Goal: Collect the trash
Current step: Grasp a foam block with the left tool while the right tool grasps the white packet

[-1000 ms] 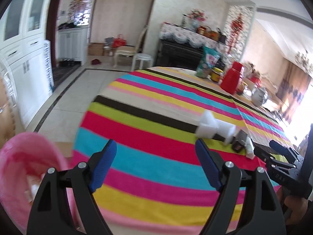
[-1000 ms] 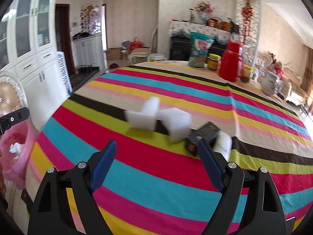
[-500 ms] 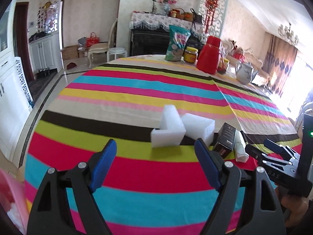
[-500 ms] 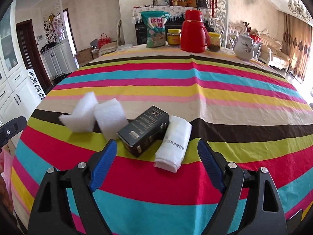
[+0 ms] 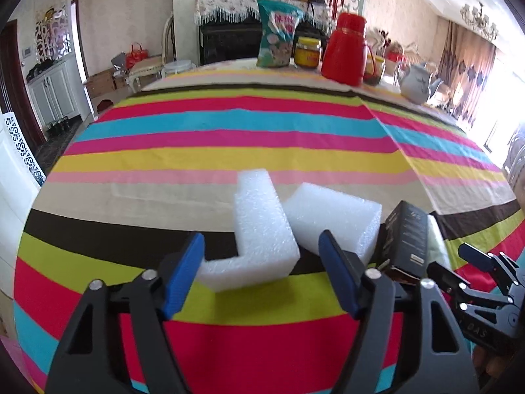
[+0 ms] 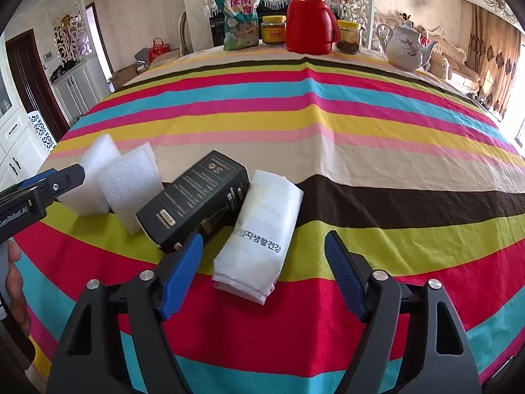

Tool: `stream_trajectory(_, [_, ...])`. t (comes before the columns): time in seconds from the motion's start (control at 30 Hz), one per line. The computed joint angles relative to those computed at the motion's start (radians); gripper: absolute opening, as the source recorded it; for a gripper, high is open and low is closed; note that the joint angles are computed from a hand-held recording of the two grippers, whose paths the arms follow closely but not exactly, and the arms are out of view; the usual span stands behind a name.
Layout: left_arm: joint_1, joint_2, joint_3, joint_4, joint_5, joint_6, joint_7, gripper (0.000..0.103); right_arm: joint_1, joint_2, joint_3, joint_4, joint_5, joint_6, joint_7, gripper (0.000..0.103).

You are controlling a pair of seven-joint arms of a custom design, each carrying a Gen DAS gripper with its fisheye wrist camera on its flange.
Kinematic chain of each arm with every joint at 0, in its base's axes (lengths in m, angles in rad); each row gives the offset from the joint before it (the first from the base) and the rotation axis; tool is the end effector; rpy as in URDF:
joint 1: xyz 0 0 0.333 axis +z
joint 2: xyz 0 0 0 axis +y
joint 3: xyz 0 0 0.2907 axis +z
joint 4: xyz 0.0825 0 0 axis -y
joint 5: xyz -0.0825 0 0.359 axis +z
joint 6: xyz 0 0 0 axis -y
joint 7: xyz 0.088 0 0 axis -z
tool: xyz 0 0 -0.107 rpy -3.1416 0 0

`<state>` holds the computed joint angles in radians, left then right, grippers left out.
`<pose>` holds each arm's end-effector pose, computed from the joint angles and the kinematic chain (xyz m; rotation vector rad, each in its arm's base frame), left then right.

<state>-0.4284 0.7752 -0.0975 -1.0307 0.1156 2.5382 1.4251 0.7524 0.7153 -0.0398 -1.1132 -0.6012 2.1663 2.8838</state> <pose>0.6776 -0.3602 0.4603 -1.4651 2.2009 -0.8909 0.5693 0.4752 0.4223 -1.5251 2.1269 -0.6573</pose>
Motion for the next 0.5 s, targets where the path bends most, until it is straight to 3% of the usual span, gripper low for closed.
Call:
stream_trajectory(0.13, [-0.013, 0.08, 0.006, 0.133, 0.008, -0.102, 0.009, 0.052, -0.01, 0.001, 0.008, -0.011, 0.016, 0.008, -0.009, 0.063])
stream_trajectory(0.2, [-0.008, 0.086, -0.002, 0.141, 0.001, -0.113, 0.022, 0.045, -0.013, 0.005, 0.01, -0.006, 0.023, 0.007, -0.017, 0.061])
stream_trajectory(0.33, [0.001, 0.025, -0.009, 0.039, -0.006, -0.06, 0.025, 0.041, -0.017, 0.011, 0.011, -0.002, 0.04, -0.002, -0.028, 0.05])
stream_trajectory(0.5, [0.029, -0.121, -0.021, -0.192, -0.029, 0.067, 0.015, 0.038, -0.014, -0.036, 0.004, -0.067, 0.014, 0.039, 0.006, 0.035])
